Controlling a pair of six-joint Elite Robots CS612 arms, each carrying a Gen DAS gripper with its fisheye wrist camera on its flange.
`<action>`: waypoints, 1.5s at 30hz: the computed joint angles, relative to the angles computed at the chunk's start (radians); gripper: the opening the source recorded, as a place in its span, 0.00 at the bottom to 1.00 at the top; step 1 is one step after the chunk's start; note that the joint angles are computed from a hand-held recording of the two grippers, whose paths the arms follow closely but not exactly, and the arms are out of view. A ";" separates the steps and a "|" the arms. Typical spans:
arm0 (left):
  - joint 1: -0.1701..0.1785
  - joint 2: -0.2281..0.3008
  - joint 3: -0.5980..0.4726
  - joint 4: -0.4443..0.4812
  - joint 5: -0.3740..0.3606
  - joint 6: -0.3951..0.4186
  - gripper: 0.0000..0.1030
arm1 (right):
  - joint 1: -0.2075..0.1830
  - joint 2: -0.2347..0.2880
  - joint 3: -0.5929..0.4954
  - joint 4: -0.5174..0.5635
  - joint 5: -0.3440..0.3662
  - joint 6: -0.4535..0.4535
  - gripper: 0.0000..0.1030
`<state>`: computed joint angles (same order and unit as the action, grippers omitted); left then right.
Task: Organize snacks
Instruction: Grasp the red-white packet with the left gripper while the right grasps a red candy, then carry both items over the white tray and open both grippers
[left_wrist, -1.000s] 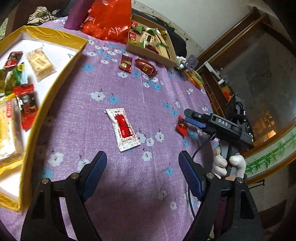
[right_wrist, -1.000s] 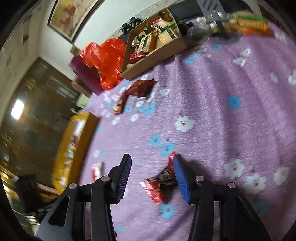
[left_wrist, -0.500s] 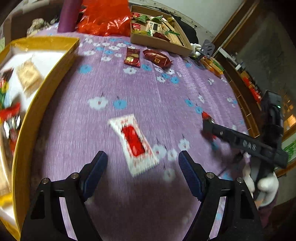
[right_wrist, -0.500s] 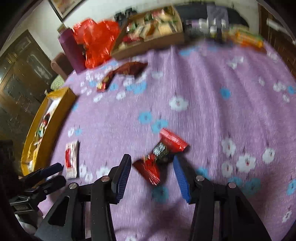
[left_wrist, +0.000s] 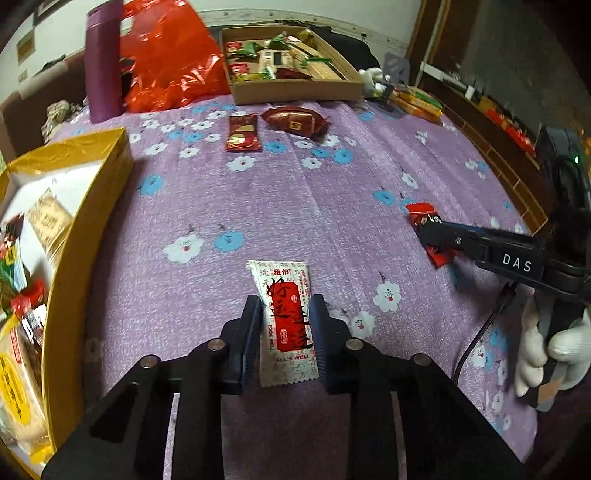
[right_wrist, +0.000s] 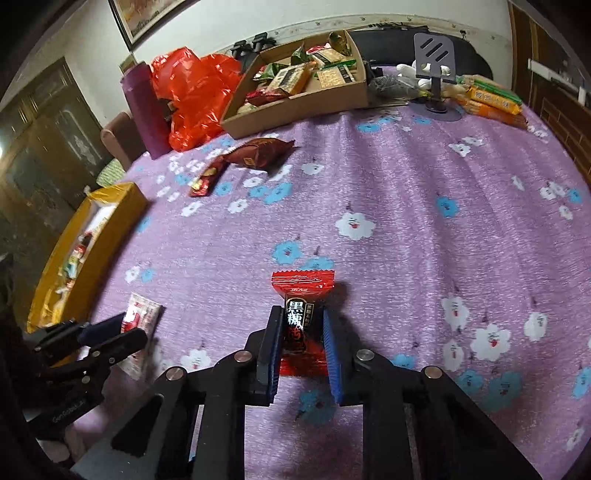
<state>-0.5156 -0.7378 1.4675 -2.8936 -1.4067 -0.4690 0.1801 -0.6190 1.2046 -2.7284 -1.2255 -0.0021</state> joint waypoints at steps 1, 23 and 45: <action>0.002 -0.002 0.005 -0.010 -0.002 -0.010 0.21 | -0.001 0.000 0.002 -0.010 0.006 0.005 0.21; -0.009 0.023 -0.027 -0.005 0.060 0.114 0.28 | -0.002 0.003 0.008 -0.044 0.010 0.029 0.21; 0.093 -0.142 0.331 -0.476 0.109 -0.260 0.29 | 0.031 -0.008 0.037 -0.154 0.015 0.046 0.21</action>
<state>-0.4221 -0.8799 1.7984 -3.3699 -1.2979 -0.7291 0.2114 -0.6272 1.2419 -2.8824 -1.2109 0.0442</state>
